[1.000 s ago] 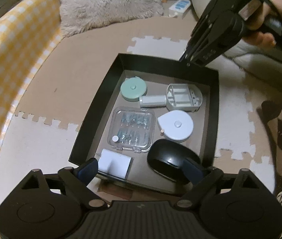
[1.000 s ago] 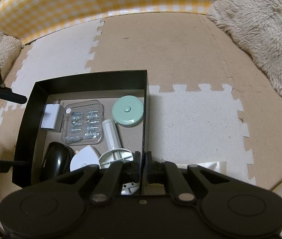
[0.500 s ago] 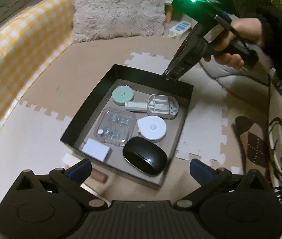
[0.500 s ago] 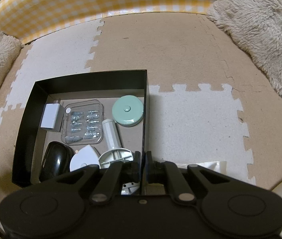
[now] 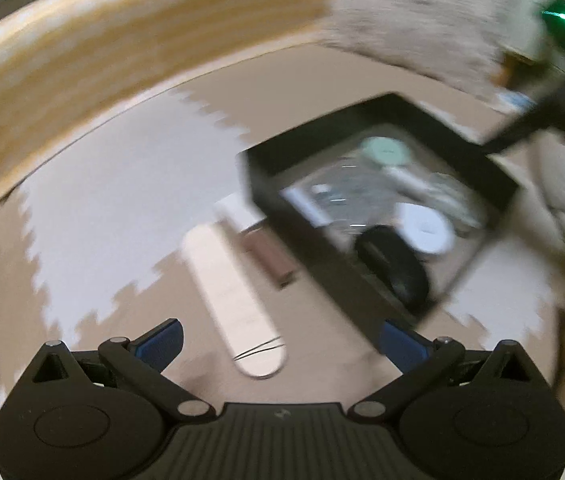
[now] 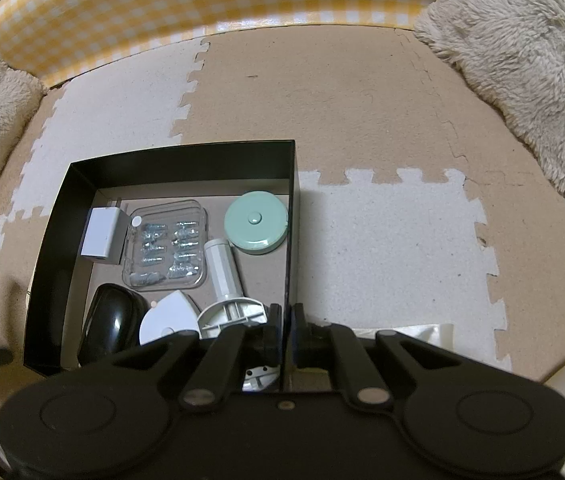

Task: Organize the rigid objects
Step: 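Move the left tool to the wooden stick and grasp it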

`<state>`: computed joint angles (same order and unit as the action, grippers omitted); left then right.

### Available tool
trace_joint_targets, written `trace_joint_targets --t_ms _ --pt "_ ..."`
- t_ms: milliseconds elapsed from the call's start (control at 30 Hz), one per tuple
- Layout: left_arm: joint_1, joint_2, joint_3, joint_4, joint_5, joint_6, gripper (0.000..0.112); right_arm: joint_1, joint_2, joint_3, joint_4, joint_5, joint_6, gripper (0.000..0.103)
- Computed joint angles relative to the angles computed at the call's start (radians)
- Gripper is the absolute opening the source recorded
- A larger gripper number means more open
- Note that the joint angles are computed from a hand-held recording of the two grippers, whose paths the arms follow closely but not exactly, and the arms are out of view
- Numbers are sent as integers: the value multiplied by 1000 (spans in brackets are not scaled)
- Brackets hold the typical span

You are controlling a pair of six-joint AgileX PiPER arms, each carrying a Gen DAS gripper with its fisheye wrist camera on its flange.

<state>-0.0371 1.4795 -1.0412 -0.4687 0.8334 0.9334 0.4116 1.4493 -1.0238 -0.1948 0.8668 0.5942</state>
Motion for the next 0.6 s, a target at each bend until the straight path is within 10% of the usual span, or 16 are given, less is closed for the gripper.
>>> trace_joint_targets --t_ms 367,600 --pt "-71 84 67 169 -227 -329 66 2 1 -2 0 1 2 5" --pt "-28 80 16 138 -61 -247 36 1 0 -1 1 0 2 5"
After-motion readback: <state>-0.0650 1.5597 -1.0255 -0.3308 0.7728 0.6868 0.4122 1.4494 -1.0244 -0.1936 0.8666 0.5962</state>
